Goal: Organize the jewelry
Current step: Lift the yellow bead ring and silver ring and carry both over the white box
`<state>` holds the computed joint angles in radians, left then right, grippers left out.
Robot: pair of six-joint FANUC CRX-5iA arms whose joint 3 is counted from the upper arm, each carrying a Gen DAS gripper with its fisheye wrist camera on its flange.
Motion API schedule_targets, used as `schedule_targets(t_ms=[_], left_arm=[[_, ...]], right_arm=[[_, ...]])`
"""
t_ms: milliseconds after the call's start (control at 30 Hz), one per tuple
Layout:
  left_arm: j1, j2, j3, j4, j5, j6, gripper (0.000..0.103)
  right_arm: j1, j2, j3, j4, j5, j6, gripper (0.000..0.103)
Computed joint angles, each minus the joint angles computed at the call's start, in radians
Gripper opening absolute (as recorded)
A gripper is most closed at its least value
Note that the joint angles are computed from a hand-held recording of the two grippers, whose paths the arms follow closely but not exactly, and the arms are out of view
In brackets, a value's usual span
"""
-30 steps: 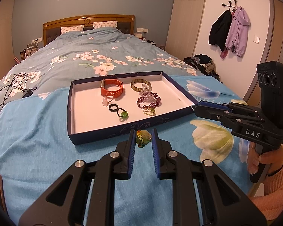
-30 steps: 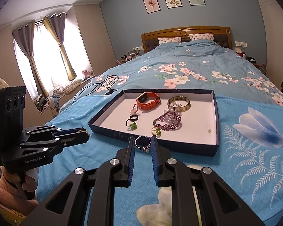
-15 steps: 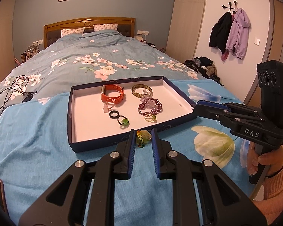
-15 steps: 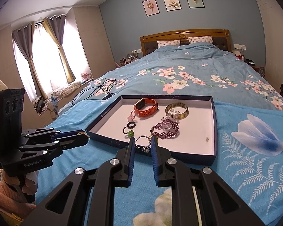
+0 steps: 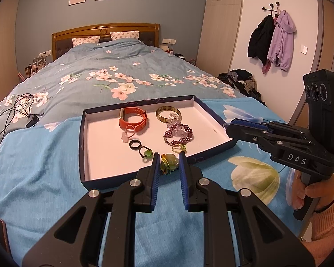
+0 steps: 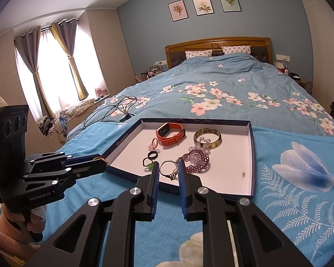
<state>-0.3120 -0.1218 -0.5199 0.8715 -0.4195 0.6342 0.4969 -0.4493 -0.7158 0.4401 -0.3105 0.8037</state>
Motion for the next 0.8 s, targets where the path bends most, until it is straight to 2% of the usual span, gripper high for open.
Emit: schedule_targets(t_ms=[800], left_arm=[[-0.007,0.045,0.05,-0.026,0.039,0.028,0.017]], right_arm=[[-0.018,0.044,0.048,-0.056,0.003,0.063,0.015]])
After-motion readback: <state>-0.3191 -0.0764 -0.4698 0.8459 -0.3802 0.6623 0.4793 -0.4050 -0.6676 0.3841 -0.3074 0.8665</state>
